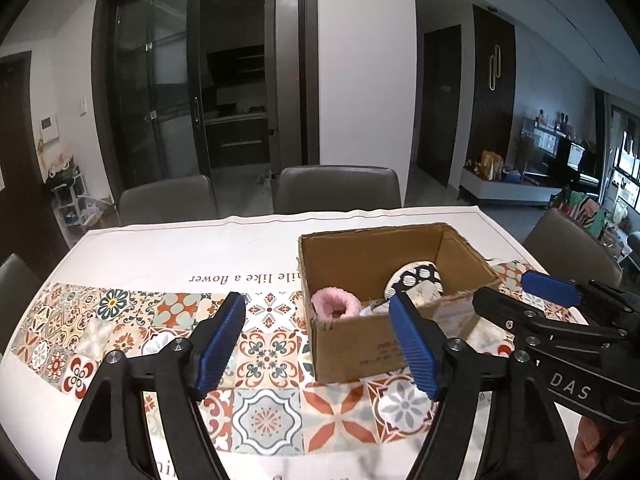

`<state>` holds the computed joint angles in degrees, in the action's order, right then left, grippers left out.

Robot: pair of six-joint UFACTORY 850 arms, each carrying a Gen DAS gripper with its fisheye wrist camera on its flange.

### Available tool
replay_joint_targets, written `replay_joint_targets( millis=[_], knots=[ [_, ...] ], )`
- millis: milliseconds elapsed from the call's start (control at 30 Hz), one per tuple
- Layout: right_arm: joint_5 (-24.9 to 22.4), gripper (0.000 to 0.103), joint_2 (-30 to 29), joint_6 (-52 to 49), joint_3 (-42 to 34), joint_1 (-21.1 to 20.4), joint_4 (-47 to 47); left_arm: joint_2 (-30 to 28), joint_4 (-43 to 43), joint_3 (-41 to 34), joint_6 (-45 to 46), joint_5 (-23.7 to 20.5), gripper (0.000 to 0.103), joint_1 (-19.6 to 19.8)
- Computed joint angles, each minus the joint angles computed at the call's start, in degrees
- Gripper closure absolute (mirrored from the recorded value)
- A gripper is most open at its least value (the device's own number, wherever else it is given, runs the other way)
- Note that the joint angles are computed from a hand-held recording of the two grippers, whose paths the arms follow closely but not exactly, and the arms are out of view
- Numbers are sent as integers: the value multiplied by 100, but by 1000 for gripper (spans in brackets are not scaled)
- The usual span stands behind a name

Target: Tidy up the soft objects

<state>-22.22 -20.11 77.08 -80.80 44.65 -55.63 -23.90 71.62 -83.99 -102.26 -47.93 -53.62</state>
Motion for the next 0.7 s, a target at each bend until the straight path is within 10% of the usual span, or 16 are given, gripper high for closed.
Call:
replay_joint_targets(
  millis=[700],
  knots=[
    [-801, 32, 2075, 1829, 2057, 656, -1470, 105, 1, -40, -680, -1506, 20, -1401]
  ],
)
